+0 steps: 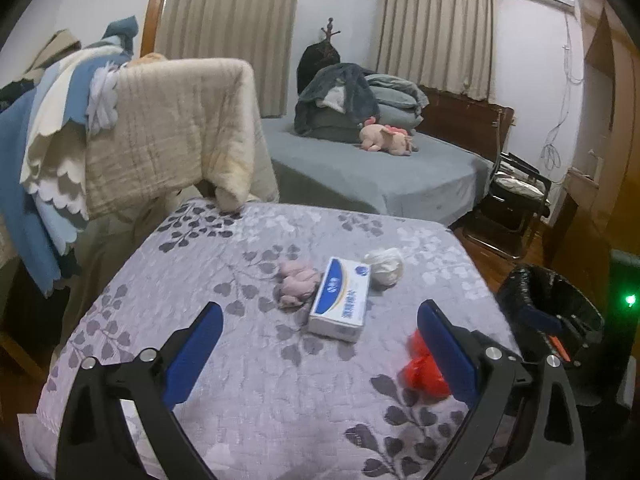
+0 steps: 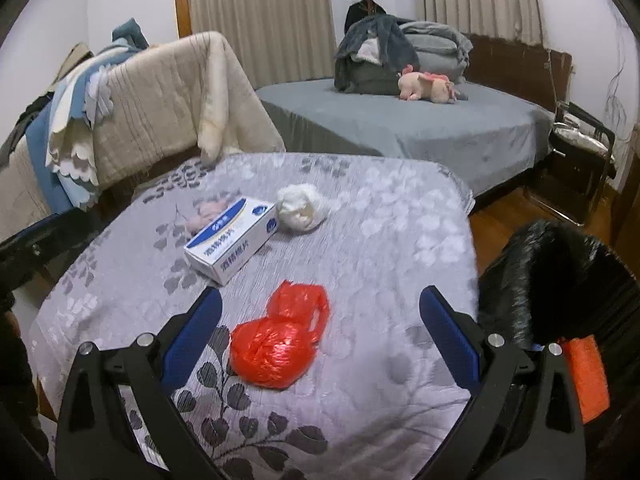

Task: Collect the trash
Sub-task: 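Move back to the bed and grasp the red plastic bag with the right tool, then grasp the white alcohol pad box with the left tool while the right tool holds the red bag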

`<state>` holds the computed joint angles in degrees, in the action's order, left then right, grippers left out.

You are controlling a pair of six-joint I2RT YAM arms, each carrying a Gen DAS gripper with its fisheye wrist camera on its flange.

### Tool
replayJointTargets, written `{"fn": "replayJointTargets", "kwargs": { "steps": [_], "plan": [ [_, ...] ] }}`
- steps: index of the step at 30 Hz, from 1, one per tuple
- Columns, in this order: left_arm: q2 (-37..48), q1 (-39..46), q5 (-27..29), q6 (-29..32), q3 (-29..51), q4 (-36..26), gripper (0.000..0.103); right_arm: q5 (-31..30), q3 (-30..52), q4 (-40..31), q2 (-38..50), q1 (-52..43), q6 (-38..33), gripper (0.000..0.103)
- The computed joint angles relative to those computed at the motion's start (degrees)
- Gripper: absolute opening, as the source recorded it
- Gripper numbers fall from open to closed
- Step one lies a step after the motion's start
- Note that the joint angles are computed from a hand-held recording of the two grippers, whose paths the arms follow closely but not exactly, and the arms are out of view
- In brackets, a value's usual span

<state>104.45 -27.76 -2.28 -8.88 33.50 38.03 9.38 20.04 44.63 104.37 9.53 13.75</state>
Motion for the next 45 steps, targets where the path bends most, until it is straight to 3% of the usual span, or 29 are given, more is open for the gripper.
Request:
{"fn": "replayJointTargets", "kwargs": {
  "steps": [13, 15, 19, 21, 26, 36, 45],
  "plan": [
    [7.19, 5.21, 1.77, 2.01, 2.48, 1.94, 0.096, 0.55, 8.71, -4.67, 10.49, 3.18, 1.37, 0.095],
    [7.64, 5.61, 2.18, 1.99, 2.75, 1.86, 0.096, -0.19, 9.5, -5.93, 10.85, 3.09, 1.11, 0.081],
    [8.21, 5.46, 2.35, 2.26, 3.0, 2.35, 0.096, -2.05, 10.14, -7.35, 11.65, 2.77, 0.93, 0.071],
    [8.62, 5.26, 2.53, 2.15, 3.4, 2.04, 0.096, -3.43, 10.72, -8.65, 11.77, 2.5, 0.5, 0.056],
    [9.02, 4.42, 2.39, 1.91, 4.24, 1.78, 0.096, -5.49, 10.16, -8.55, 11.29, 1.6, -0.03, 0.048],
    [14.03, 1.62, 1.92, 1.86, 10.7, -0.02, 0.094, -6.23, 9.86, -9.78, 6.98, -6.15, -2.52, 0.047],
    [21.87, -0.47, 1.98, 1.38, 22.06, -6.41, 0.093, -7.79, 11.59, -10.39, 7.52, -10.36, -3.63, 0.047]
  ]
}}
